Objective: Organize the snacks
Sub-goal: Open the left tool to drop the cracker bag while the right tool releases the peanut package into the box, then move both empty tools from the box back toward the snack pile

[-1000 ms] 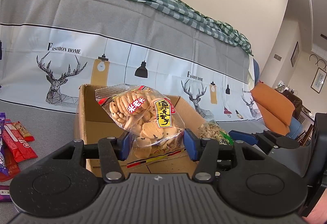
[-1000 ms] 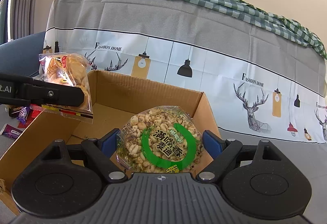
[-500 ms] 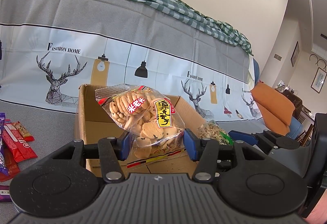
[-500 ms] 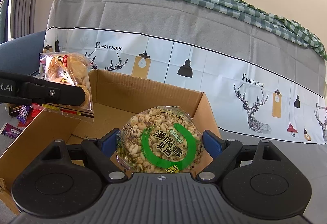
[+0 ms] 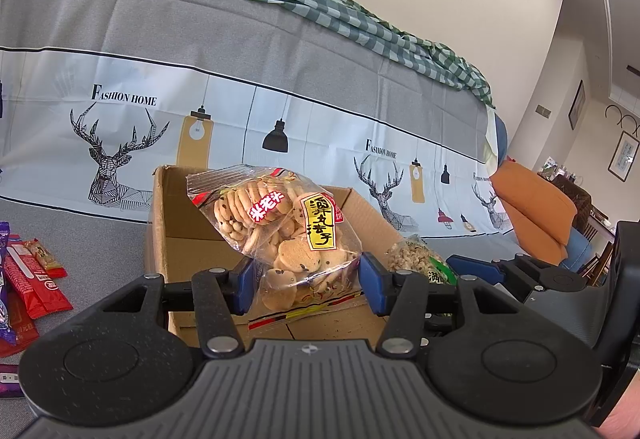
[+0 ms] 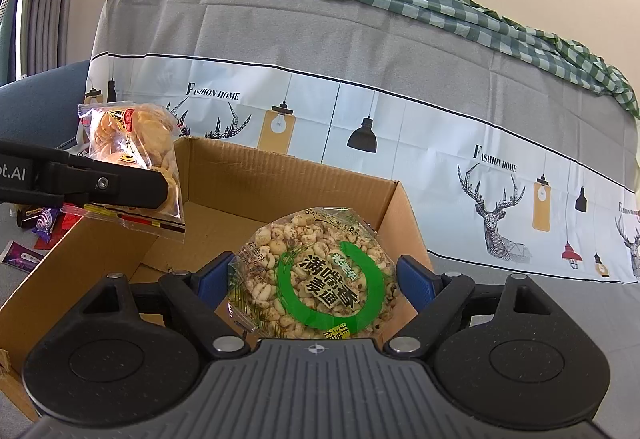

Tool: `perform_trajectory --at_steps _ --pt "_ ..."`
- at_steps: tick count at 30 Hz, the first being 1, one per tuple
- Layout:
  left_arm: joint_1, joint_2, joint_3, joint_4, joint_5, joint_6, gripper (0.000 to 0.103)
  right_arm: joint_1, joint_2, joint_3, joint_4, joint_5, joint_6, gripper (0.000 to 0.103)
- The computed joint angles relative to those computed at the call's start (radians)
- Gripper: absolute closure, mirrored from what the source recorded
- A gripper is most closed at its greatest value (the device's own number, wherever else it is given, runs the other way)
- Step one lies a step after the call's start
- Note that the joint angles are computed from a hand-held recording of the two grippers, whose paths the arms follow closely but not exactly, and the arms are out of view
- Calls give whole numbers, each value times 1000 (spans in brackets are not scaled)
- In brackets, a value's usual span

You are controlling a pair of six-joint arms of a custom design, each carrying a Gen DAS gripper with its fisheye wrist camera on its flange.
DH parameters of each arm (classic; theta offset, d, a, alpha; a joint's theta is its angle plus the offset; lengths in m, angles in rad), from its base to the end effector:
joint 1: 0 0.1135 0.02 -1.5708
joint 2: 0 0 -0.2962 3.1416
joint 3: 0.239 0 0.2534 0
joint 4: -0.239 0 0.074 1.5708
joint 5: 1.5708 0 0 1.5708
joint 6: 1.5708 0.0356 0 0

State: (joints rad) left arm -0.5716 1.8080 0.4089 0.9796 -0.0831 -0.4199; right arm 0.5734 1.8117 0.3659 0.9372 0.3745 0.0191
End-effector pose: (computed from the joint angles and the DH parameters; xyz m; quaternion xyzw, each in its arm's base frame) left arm 0.2461 -0.1548 0.1245 0.0410 0.8374 -0.2281 0.4950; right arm 0.2376 0.1379 0.1122 -0.1411 0.8406 -0.0083 0.5228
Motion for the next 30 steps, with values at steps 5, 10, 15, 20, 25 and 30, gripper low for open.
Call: perform_trajectory --at_steps 5,10,15,20,25,30 --pt "1 0 2 -4 1 0 45 1 -1 0 1 1 -1 16" --pt "-1 -2 5 -9 2 0 45 -1 -1 -1 0 -1 -2 16" --pt "3 -8 14 -34 6 -7 39 -3 -4 6 -18 -11 4 15" --pt "5 -11 8 -24 -2 -9 28 4 0 5 -1 2 -5 9" --pt "3 -11 1 -14 -19 -11 28 4 2 3 6 6 -3 9" --pt "-9 -9 -20 38 -65 5 36 11 1 3 16 13 7 9"
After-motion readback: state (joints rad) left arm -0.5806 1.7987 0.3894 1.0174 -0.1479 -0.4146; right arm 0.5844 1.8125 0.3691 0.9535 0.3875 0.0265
